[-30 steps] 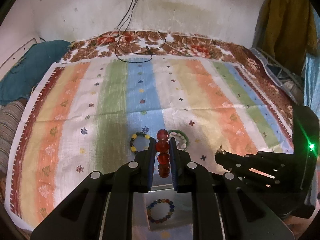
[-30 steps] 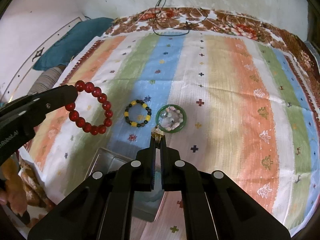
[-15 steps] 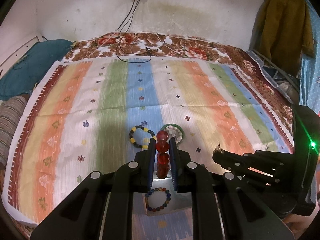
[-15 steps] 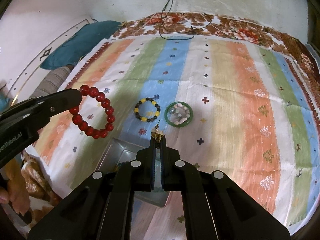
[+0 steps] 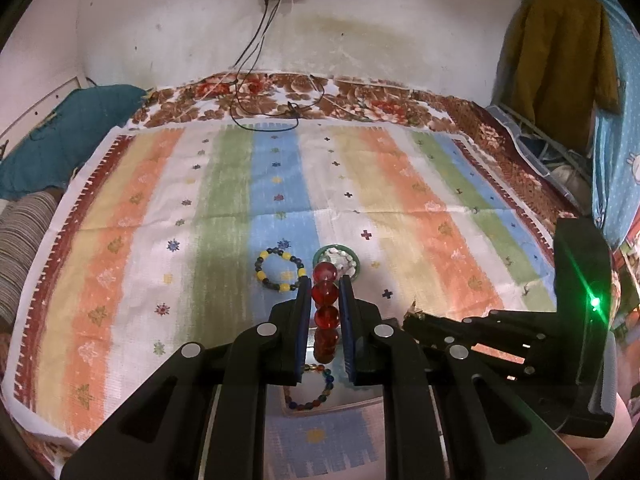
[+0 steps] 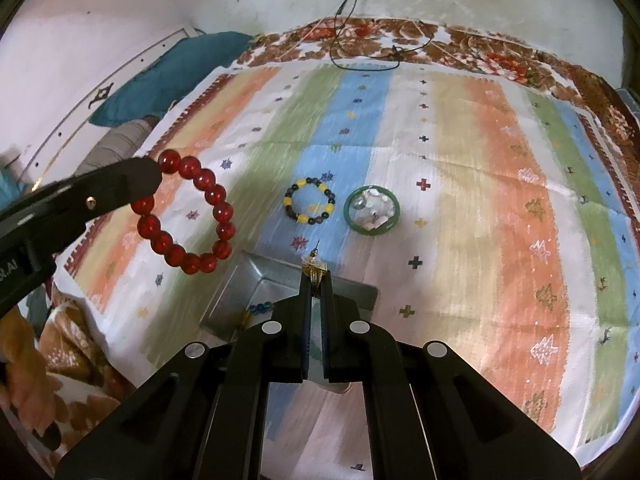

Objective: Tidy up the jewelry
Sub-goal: 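Open both grippers over the tin to release the red bracelet and pendant, then move both open grippers toward the yellow-and-black bracelet and green bangle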

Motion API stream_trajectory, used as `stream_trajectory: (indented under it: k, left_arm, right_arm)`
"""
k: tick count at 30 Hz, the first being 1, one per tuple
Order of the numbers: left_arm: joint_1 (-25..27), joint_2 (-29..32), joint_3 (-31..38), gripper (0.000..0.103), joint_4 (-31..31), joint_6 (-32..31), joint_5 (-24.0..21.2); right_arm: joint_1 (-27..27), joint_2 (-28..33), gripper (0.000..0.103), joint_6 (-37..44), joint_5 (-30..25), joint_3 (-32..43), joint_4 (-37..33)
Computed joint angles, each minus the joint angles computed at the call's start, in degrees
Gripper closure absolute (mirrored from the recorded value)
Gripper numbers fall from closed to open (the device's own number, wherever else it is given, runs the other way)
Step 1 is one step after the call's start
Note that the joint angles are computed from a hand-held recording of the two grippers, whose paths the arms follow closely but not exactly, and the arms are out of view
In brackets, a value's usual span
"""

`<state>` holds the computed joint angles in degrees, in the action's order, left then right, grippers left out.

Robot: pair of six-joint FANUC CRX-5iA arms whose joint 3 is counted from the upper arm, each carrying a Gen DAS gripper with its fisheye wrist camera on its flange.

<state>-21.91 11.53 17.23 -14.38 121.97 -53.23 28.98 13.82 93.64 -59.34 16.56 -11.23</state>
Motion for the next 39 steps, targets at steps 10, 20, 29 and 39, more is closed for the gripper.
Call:
stream_trajectory:
  k: [10,20,29,39]
  left_arm:
    - [-0.17,0.53,0.76,0.089,-0.26,0.42,-1.90]
    - [0.32,0.75,1.98,0.063,-3.40,4.54,-4.67]
    - [3.21,4.70,5.35,0.047,-1.90,4.63,-7.69]
    - [6.49,11.70,10.19,0.044,1.07,2.30,-11.79]
  right_arm:
    - [-0.03,1.17,0.093,1.87,-3.06,1.88,-0.81]
    - [-0.08,1.26,0.053,-0.68,-1.67,1.33,1.24]
    - [-0.72,4.19,0.044,-3.07,-2.42,4.11,2.85]
    - [-2.48,11.50,0.043,-6.31,-5.46,12.39,4.32]
